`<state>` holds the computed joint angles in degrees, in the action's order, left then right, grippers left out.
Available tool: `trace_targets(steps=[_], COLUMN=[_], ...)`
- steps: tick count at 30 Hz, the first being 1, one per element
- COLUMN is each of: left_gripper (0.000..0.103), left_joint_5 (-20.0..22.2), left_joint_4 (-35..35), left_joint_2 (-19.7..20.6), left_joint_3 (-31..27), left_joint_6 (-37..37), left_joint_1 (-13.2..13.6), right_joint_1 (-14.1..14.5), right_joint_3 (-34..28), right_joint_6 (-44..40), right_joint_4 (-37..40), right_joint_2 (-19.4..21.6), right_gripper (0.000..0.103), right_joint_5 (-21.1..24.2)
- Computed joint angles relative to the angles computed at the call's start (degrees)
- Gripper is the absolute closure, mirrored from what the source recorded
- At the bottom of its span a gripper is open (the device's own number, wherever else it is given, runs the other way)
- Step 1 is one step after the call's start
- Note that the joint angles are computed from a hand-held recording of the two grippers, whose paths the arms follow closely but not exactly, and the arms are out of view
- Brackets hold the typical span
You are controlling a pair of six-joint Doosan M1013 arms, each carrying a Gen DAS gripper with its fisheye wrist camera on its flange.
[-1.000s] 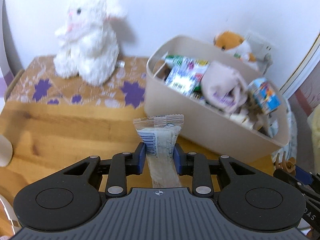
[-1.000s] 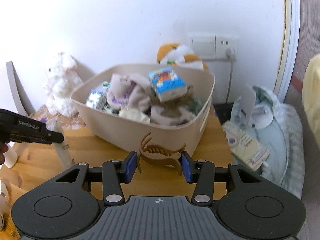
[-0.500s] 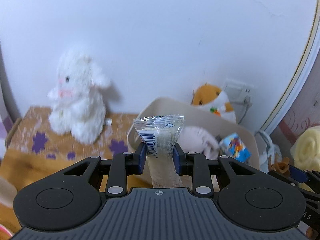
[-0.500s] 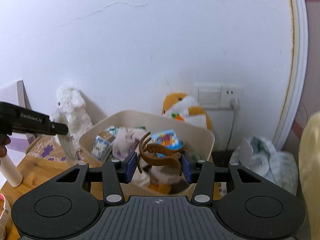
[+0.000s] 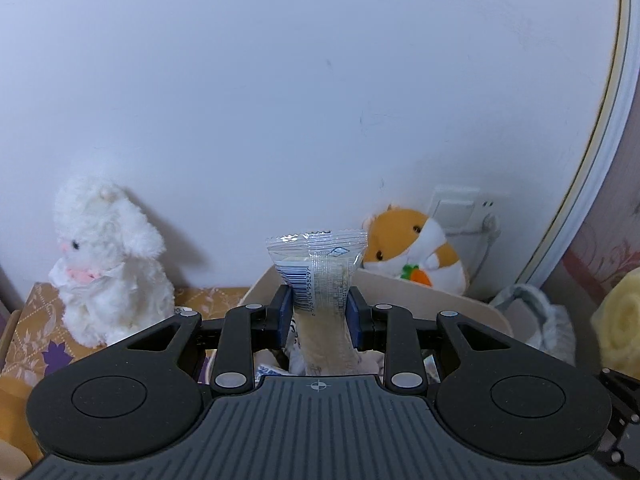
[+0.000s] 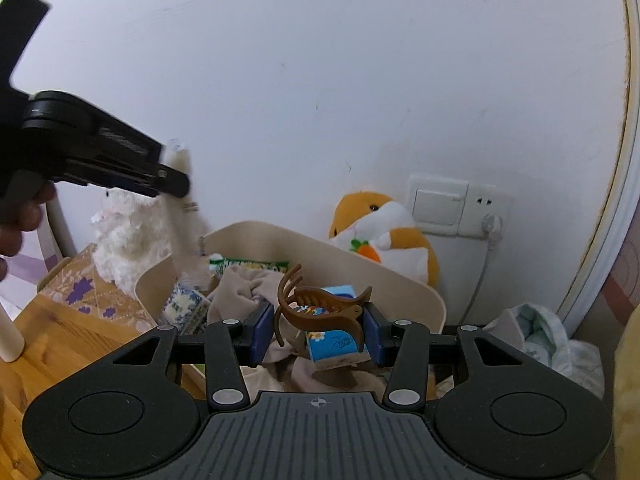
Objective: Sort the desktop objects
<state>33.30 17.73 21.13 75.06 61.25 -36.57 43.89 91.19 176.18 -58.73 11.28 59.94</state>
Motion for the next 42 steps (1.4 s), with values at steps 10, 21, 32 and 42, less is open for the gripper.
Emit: trace_targets(steps=[10,21,32,42], left_gripper=[0.074,0.036,0.029,0.027], left_joint_5=[7.6,9.5,9.4,7.8], left_joint_4=[-5.0,-11.1,-10.3,-12.0], left_joint_2=[5.7,6.2,4.2,0.8], left_joint_3=[-6.1,-6.8,-4.7,-1.1], left_joint_6=[7.9,10.9,11.1,16.1], left_joint_1=[0.1,1.3,1.6,1.7], right_joint_1=[-2.0,-2.6,-1.0,1.1], right_joint_3=[-0.8,-1.9,-3.0,-3.5], right_joint_6=[-5.5,-8.5,-6.6,-3.8], right_joint_4=[3.6,5.3,2.9,2.6], right_joint_2=[1.5,2.6,3.1,2.3], right_gripper=[0.059,0.031,0.006,0.0], right_joint_5=[-3.2,-2.2,1.5,5.7])
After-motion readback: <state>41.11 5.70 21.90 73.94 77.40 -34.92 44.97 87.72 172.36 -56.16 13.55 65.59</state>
